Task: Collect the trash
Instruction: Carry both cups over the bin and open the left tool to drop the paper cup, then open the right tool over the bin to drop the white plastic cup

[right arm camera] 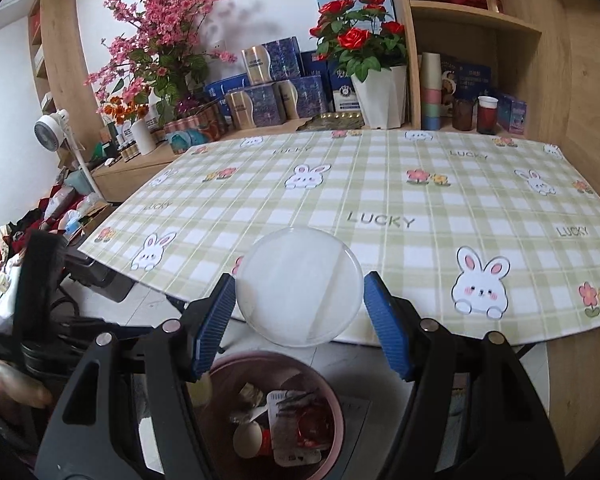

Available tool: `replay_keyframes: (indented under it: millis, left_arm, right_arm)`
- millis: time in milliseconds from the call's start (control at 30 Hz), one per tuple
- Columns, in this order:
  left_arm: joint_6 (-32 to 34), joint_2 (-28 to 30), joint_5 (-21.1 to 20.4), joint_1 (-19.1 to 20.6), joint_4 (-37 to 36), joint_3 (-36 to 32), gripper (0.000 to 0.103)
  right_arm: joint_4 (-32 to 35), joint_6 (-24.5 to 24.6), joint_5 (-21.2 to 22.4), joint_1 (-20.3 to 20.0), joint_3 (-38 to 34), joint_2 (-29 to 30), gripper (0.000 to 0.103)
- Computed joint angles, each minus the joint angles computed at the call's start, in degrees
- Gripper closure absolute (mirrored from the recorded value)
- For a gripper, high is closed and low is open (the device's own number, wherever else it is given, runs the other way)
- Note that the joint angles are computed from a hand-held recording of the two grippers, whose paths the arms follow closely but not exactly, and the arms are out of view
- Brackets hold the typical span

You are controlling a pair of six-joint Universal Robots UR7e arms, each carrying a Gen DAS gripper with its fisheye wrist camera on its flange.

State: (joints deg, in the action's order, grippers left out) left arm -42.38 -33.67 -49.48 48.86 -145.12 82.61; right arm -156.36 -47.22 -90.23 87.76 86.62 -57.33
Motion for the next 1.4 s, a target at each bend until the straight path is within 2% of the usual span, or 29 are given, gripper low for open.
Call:
replay_keyframes:
  millis: [133, 233, 267, 333, 433, 633, 733, 800, 900, 1033, 1400]
  left_arm:
    - [-2.18, 0.58, -1.48, 0.91, 0.76, 0.5, 0.048]
    - [-2.87, 0.17, -0.2, 0.6, -0.61, 1.43, 0.046]
    - [-2.96, -0.07, 0.94, 0.26, -1.59, 1.97, 0.044]
    - [-3.31, -0.64, 3.63, -0.61, -3.22, 3.04, 0.03]
    - [-4.17, -1.99, 8.87, -2.33, -6.09, 5.29, 0.021]
    - [-8.23, -3.91, 18.45, -5.14, -4.45, 7.89, 0.008]
    - [-12.72, -5.01, 23.09, -6.19, -1.67, 9.32, 0.006]
    - [-15.69, -5.81, 24.58, -6.64, 0.12, 10.47, 0.006]
    - [-19.32, -6.35, 25.25, -6.87, 2.37, 11.41, 0.006]
    - [-19.98, -6.31, 23.27, -6.12, 2.71, 11.65, 0.006]
    - [-17.5, -5.33, 21.35, -5.3, -0.54, 11.54, 0.006]
  right_arm:
    - [0.17, -0.45, -0.06, -0.29, 1.47, -0.83, 0.036]
    - [0.16, -1.1, -0.17, -0.32, 2.16, -1.22, 0.036]
    - [0.23, -1.31, -0.18, -0.36, 2.28, -1.33, 0.036]
    - [0.44, -1.61, -0.18, -0.47, 2.42, -1.39, 0.036]
    - [1.08, -1.89, -0.49, -0.52, 2.7, -1.28, 0.036]
    - [3.62, -3.26, -1.75, -0.23, 3.39, -0.57, 0.036]
    - [5.28, -4.32, -2.75, -0.04, 4.13, -0.28, 0.036]
    - [6.68, -5.56, -3.7, 0.04, 5.0, -0.18, 0.036]
    - [8.61, -7.16, -5.12, 0.21, 5.68, 0.19, 0.036]
    - [10.65, -8.27, -6.93, 0.49, 6.28, 0.68, 0.036]
    - [10.78, -6.52, -8.11, -0.05, 5.49, 1.34, 0.035]
